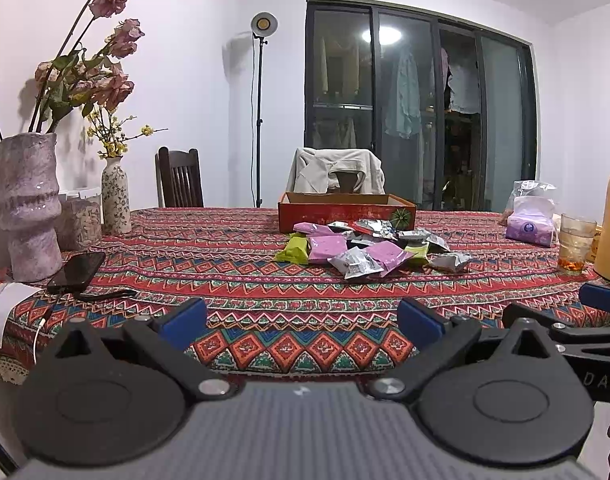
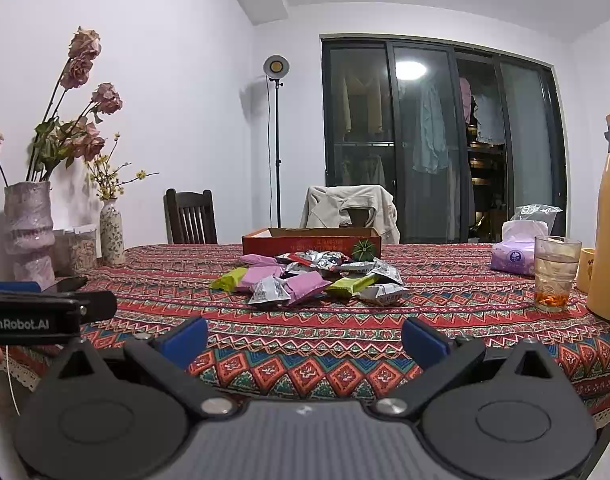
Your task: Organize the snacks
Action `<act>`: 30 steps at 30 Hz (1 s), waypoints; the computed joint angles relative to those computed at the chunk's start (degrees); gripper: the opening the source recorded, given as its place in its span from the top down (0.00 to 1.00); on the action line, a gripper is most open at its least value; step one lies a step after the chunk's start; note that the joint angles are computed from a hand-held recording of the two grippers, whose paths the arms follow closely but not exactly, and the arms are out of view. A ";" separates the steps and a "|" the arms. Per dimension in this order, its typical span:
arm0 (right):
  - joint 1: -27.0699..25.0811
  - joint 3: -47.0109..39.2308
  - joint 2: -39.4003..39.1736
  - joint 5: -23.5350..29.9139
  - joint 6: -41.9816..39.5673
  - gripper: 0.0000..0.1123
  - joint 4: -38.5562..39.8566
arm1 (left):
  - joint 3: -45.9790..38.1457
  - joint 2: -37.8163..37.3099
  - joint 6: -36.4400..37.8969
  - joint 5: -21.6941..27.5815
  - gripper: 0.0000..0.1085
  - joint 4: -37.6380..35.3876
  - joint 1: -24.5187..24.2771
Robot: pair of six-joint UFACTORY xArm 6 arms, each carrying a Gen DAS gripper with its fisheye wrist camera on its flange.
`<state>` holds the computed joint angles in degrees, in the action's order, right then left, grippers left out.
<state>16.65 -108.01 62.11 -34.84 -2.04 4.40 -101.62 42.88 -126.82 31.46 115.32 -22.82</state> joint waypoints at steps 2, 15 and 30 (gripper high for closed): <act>0.00 -0.12 0.09 0.18 -0.04 0.08 0.15 | -0.06 0.05 0.03 -0.27 0.05 0.05 0.05; 0.75 0.29 0.34 0.03 -2.16 0.08 1.02 | 0.08 0.18 1.16 -0.65 0.05 -0.83 0.33; 0.61 0.47 0.32 0.37 -1.80 0.08 0.99 | -0.80 0.94 4.00 -1.95 0.05 -2.05 0.36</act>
<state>17.27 -107.54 62.43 -34.46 -3.84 5.39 -102.42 43.82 -122.82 29.52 113.26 -22.46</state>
